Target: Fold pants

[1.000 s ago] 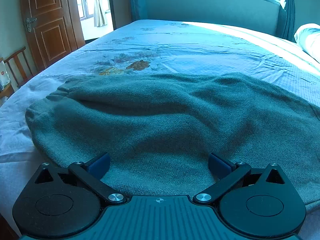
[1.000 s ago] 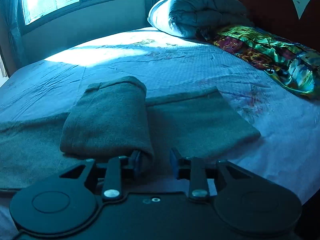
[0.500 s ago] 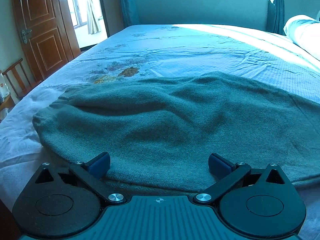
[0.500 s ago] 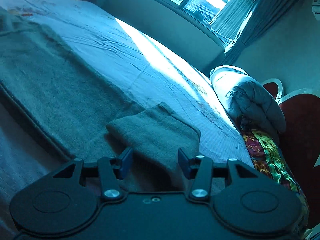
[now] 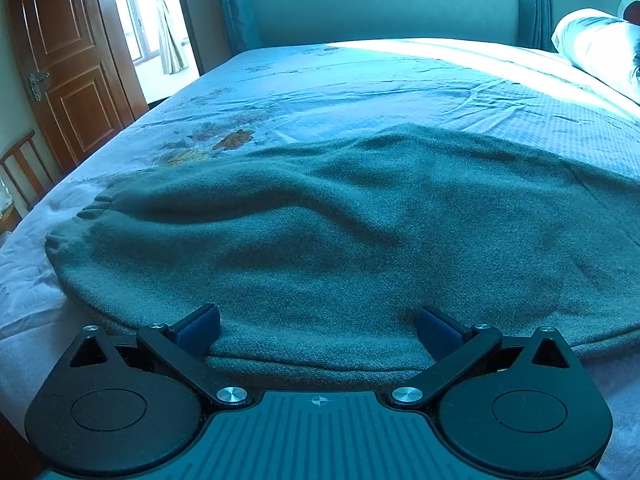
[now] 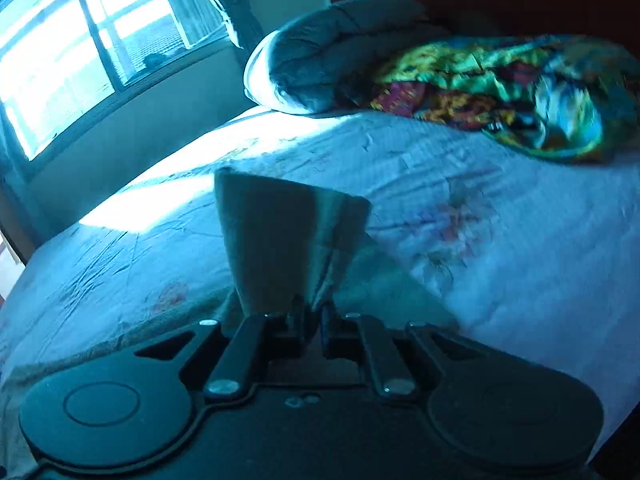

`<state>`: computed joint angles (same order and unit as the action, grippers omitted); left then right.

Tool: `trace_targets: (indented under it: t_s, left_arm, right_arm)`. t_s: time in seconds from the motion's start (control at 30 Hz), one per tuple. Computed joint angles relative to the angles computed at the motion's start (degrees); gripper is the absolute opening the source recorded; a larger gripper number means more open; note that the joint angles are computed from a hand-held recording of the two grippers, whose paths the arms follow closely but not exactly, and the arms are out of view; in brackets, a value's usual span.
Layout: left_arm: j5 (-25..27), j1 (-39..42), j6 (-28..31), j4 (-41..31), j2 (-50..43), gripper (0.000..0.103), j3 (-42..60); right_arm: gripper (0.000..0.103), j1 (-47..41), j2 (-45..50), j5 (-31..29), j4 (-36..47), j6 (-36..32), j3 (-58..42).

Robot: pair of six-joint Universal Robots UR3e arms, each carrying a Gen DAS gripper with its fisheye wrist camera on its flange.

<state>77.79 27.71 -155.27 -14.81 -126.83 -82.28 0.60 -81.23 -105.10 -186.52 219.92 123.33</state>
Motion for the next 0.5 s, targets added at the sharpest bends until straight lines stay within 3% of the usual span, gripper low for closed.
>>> trace_targets:
  t_s: [0.07,0.17,0.3,0.33,0.4,0.5]
  left_arm:
    - [-0.04,-0.01,0.03,-0.06,-0.10,0.103,0.09]
    - [-0.39,0.20,0.23,-0.94,-0.19,0.103,0.64]
    - [-0.95,0.44,0.33,-1.96,-0.47,0.103,1.49]
    - [-1.03,0.44,0.37,-1.80,-0.57,0.103,1.46]
    - [-1.24,0.54,0.42,-1.37,-0.56,0.103,1.16]
    - [-1.33,0.55,0.22,-0.30,-0.67,0.103,0.59]
  right_arm:
    - [0.001,-3.28,-0.47,5.45,-3.98,0.72,5.87]
    - [0.007,-5.02,0.50,8.40,-10.51,3.91,9.57]
    - [0.005,-8.04,0.46,12.18,-13.07,8.38,11.34]
    - [0.000,-7.92,-0.11,11.27,-12.08,8.51,11.05]
    - [0.000,-7.86,0.06,11.23,-18.04,8.77,12.84]
    - [0.000,-7.15,-0.82,8.99,-15.82,9.36,13.29]
